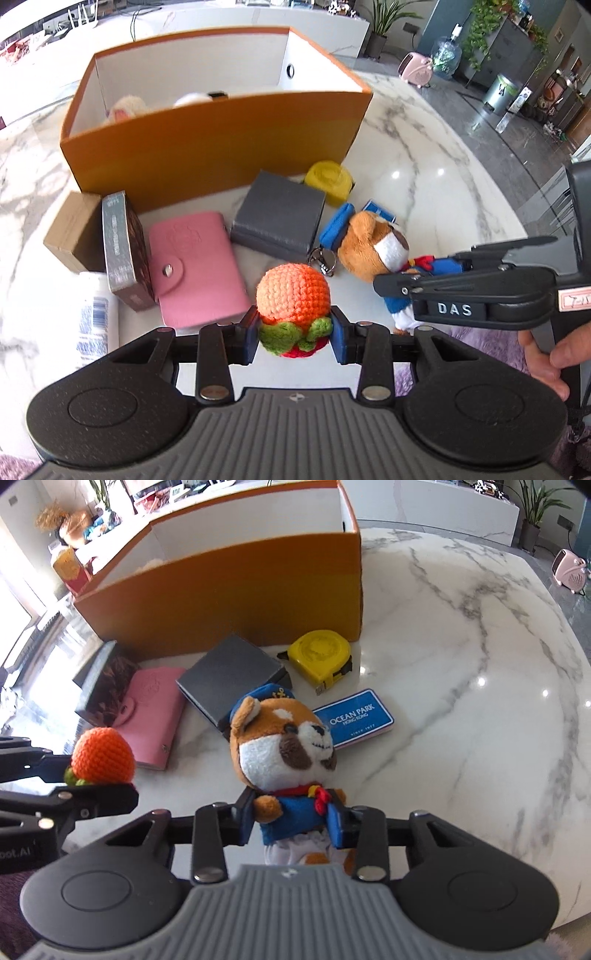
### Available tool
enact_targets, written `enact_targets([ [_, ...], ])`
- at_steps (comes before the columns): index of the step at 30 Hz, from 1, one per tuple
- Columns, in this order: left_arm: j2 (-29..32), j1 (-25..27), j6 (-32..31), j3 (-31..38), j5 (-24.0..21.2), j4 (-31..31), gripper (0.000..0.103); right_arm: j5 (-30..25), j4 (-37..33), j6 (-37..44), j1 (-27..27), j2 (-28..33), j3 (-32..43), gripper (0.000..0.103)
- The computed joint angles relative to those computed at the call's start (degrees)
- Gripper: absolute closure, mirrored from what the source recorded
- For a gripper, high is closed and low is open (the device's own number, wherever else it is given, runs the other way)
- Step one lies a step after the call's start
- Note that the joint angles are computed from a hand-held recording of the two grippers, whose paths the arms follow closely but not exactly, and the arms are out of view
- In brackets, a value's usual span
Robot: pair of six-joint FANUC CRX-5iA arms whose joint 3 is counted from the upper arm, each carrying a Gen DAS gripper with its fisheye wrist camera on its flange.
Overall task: Organize objects
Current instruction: 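Carry the keychain and dog plush into the orange box and release them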
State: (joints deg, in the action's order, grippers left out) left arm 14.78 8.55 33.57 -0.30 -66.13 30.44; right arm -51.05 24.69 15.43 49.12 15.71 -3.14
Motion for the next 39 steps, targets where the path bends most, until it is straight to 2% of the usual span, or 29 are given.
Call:
enact_targets([
  [6, 1.1, 0.3, -1.3, 3.2, -1.9, 2.9, 0.059, 0.7, 5.1, -4.6, 0.9, -2.9, -1.4, 0.064],
  [12, 3.0, 0.1, -2.1, 8.1, -3.2, 5.3, 0.059, 1.3, 9.9, -4.7, 0.6, -4.1, 0.2, 0.064],
  [18, 5.9, -0.6, -2.2, 14.1, -3.7, 7.8, 0.059, 0.7, 14.2, -2.1, -1.2, -1.6, 5.7, 0.064],
  [26, 12.0, -2.2, 2.1, 24.5, -3.1, 7.9, 0.059, 3.1, 17.1, -0.5, -5.4, 3.8, 14.4, 0.064],
  [32, 17.9, -3.3, 5.3, 32.9, -5.3, 6.5, 0.059, 2.3, 14.5, 3.1, -8.0, 9.5, 22.6, 0.064],
  [39, 26.4, -3.9, 11.4, 45.5, -11.1, 2.4, 0.059, 0.8, 2.8, 10.4, -11.2, 15.9, 32.2, 0.064],
])
